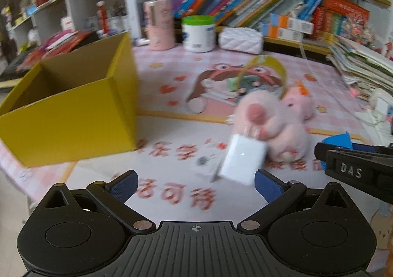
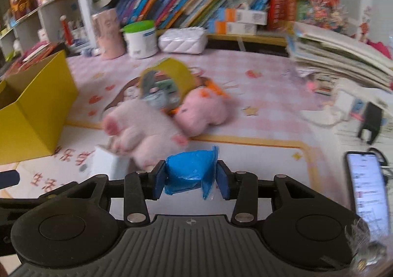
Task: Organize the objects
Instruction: 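Grasp the blue plastic item with the right gripper while the left gripper grasps the white charger, then lift the blue item and white charger and carry both toward the yellow box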
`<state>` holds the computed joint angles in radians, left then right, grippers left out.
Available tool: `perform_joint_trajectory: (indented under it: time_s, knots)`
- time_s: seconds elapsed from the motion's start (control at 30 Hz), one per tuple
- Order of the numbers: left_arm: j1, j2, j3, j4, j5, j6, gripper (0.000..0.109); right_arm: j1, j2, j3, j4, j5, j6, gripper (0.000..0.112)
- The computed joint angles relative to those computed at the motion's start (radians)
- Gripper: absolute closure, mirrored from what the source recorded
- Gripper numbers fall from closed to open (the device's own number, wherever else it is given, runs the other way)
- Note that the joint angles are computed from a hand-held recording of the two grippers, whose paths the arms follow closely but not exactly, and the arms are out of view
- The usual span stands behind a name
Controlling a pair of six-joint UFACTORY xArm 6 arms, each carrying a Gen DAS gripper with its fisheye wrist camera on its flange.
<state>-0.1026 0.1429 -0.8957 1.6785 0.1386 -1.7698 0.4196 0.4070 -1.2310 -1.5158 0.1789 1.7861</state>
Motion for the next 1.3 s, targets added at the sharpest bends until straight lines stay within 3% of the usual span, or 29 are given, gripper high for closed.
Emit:
perform_joint_trajectory:
  time_s: [0.1, 0.27, 0.43, 0.53, 0.63, 0.73, 0.97, 1.3]
  knots:
    - [-0.021, 0.049, -0.050, 0.008, -0.012, 0.015, 0.009, -0.016, -0.027, 0.025, -0.051, 0.027, 0.057, 0.072]
    - [-0.031, 0.121, -0.120, -0.036, -0.047, 0.065, 0.025, -0.041, -0.054, 0.048, -0.132, 0.030, 0.134, 0.072]
    - [-0.049, 0.186, -0.166, -0.184, -0.036, 0.238, 0.051, -0.054, -0.052, 0.042, -0.165, 0.014, 0.139, 0.072]
    - [-0.057, 0.207, -0.178, -0.246, -0.022, 0.303, 0.061, -0.060, -0.046, 0.036, -0.177, -0.002, 0.144, 0.072]
    - [-0.061, 0.209, -0.180, -0.247, -0.011, 0.297, 0.062, -0.063, -0.039, 0.031, -0.161, -0.014, 0.122, 0.072]
    - [-0.040, 0.196, -0.162, -0.285, -0.059, 0.293, 0.063, -0.058, -0.040, 0.033, -0.144, -0.007, 0.105, 0.072]
    - [-0.003, 0.099, -0.118, 0.005, -0.110, -0.030, 0.063, -0.016, -0.042, 0.043, -0.002, 0.043, 0.014, 0.071]
    - [0.077, -0.040, -0.036, 0.453, -0.157, -0.450, 0.062, 0.118, -0.059, 0.033, 0.069, 0.161, -0.003, 0.071]
